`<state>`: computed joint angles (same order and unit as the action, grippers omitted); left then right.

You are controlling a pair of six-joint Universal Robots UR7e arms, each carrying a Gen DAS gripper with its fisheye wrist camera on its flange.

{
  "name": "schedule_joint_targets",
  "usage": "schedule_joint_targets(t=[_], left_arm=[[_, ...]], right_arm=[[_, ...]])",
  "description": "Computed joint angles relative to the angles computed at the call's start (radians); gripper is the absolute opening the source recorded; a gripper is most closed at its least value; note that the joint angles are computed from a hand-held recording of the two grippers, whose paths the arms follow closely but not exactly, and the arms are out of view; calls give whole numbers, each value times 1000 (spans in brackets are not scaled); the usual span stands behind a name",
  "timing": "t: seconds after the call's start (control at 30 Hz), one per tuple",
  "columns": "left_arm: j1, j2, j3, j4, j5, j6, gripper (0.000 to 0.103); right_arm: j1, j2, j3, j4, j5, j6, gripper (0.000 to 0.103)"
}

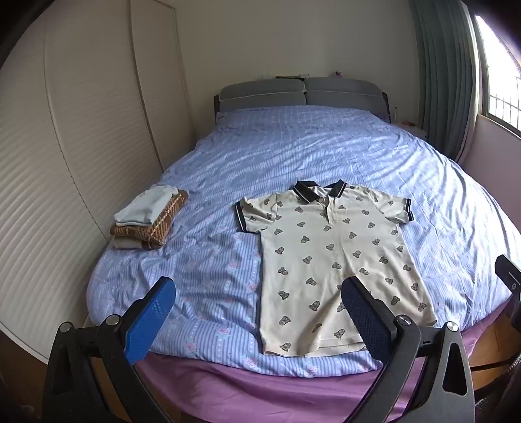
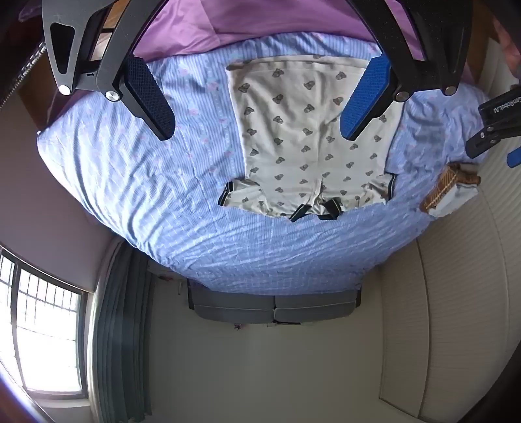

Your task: Fold small clothes

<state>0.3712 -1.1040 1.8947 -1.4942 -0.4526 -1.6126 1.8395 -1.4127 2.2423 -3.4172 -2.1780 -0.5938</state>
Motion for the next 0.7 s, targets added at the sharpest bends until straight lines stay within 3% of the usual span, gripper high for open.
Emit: schedule_joint_targets(t=[0.07, 0.7], left_arm=[[-11, 12, -10, 79, 32, -53, 103], [-14, -11, 7, 14, 18, -5, 103]], right_arm=[[0, -3, 1, 6, 0, 3, 102], [2, -14, 0, -3, -2, 10, 102]])
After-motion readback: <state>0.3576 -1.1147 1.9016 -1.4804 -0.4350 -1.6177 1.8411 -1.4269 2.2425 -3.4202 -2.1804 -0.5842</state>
